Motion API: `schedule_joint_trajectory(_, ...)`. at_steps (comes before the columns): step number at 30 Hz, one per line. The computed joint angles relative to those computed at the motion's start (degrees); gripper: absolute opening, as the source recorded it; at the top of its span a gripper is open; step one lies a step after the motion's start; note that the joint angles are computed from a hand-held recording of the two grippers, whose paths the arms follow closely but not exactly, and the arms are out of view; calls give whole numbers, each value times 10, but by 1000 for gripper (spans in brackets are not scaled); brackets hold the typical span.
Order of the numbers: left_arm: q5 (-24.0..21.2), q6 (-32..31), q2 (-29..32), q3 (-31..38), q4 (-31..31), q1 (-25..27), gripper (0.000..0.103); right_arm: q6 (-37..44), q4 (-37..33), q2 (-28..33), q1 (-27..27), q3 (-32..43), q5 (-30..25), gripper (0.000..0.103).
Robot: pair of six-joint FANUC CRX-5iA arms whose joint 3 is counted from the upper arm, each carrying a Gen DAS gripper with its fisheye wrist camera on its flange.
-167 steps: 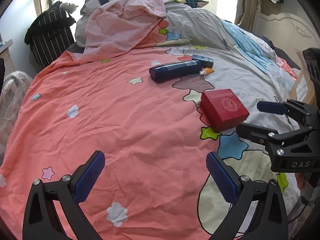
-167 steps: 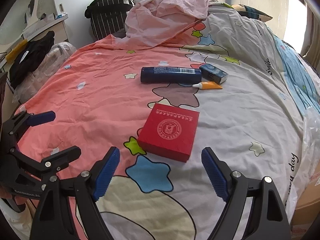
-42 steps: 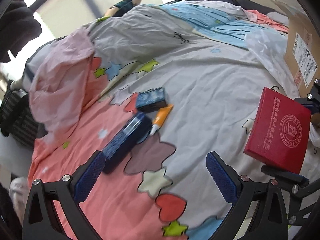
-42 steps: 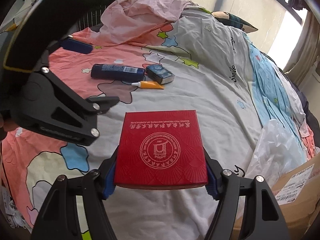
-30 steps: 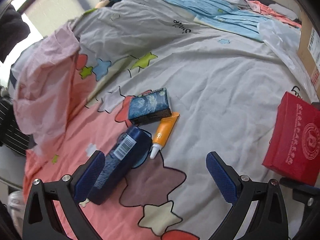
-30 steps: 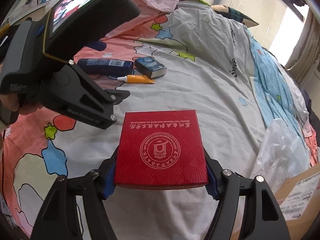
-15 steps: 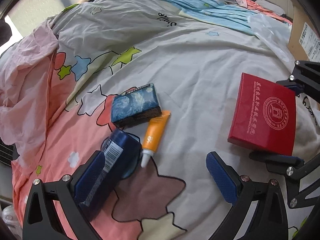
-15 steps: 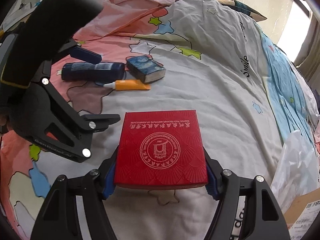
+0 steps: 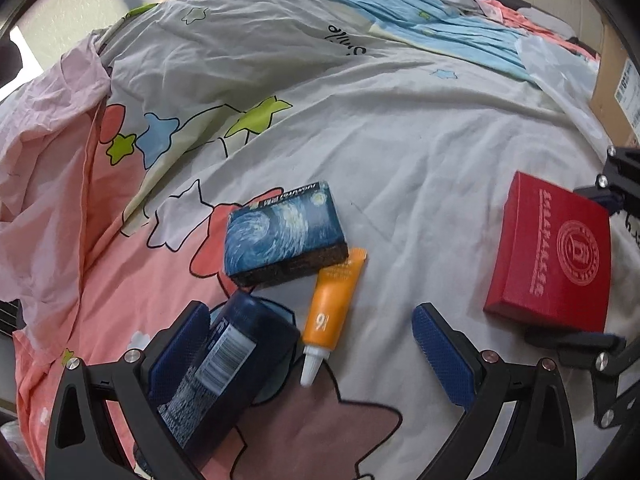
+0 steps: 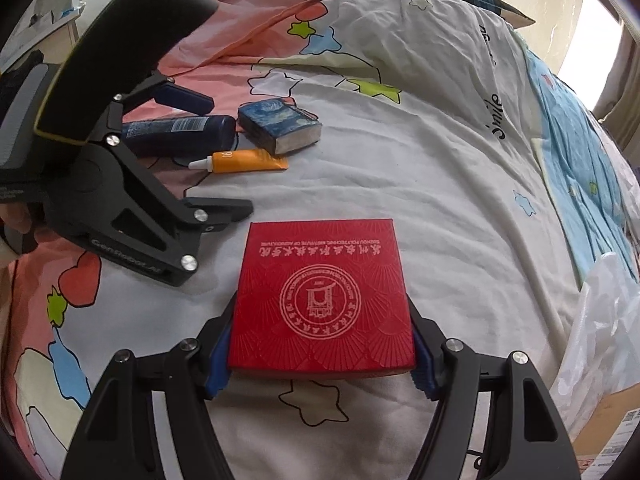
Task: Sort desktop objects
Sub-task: 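Lower the left tool to the orange sunscreen tube and grasp it while the right tool holds the red box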
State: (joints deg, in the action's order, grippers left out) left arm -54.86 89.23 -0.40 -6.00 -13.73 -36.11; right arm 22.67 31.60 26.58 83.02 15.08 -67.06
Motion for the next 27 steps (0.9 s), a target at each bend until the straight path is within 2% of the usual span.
schedule_joint_trajectory(4,2,-18,2,2,10,-2,102,-4,0,-4,0,-5,4,67)
schedule_joint_trajectory(8,-11,-52,3,4,37,9,93,-8,0,-10,0,-14,8,67)
schedule_joint_trajectory(10,-20,-48,11,12,43,14,88,-10,-2,-13,-1,-17,11,67)
schedule_joint_trajectory(11,-25,-45,15,17,47,16,83,-11,-2,-14,-2,-18,11,67)
schedule_joint_trajectory(12,-27,-45,17,19,51,18,82,-11,-2,-15,-2,-19,11,67)
schedule_joint_trajectory(14,-20,-54,15,14,63,19,76,-13,0,-15,-1,-21,10,67)
schedule_joint_trajectory(19,1,-76,8,-2,56,7,74,-18,5,-19,1,-27,9,67)
schedule_joint_trajectory(25,-65,-60,47,36,117,35,74,-20,4,-19,1,-28,9,67)
schedule_joint_trajectory(27,-74,-64,56,37,148,49,74,-20,4,-19,2,-28,9,67)
